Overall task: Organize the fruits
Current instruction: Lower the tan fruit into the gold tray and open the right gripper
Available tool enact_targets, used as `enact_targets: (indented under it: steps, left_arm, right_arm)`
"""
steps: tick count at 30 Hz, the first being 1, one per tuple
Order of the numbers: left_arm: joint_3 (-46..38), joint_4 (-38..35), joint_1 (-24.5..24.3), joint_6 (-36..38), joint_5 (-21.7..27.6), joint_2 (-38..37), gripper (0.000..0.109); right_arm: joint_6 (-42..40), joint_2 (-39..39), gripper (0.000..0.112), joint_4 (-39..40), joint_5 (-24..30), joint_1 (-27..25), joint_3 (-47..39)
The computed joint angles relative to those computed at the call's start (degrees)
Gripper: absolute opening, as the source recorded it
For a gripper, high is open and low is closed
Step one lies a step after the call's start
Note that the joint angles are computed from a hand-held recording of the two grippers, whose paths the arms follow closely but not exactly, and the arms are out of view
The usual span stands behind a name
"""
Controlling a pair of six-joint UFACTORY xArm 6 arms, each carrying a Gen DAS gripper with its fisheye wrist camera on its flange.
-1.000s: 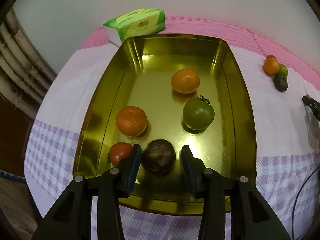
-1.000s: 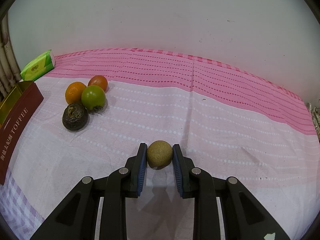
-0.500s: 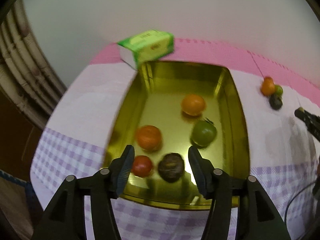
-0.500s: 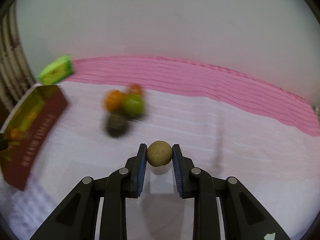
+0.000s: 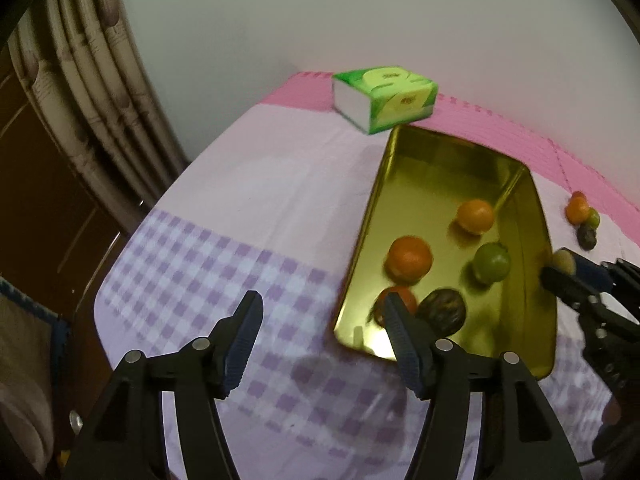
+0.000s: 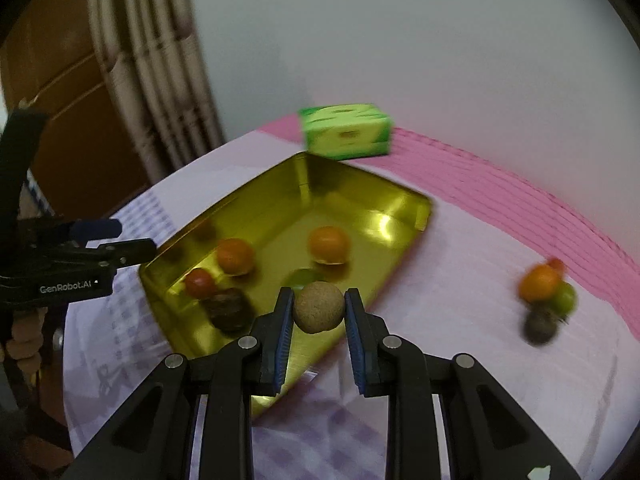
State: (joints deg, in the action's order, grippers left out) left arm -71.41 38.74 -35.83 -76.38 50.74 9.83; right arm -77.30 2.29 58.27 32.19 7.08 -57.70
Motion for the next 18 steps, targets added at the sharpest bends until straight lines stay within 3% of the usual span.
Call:
enact_targets:
  steps: [7,18]
  left_arm:
    - [1.7,-1.3,0.8,-0.9,-0.7,-0.9,0.063]
    - [1.8,-3.9,1.5,0.3,-0.4,-0.6,0.063]
  right_arm:
    - [3.1,1.1,0.023,-4.8,-2.8,3.8,1.0]
    - [5.0,2.8,0.024,-7.6,-5.1,4.8,0.8]
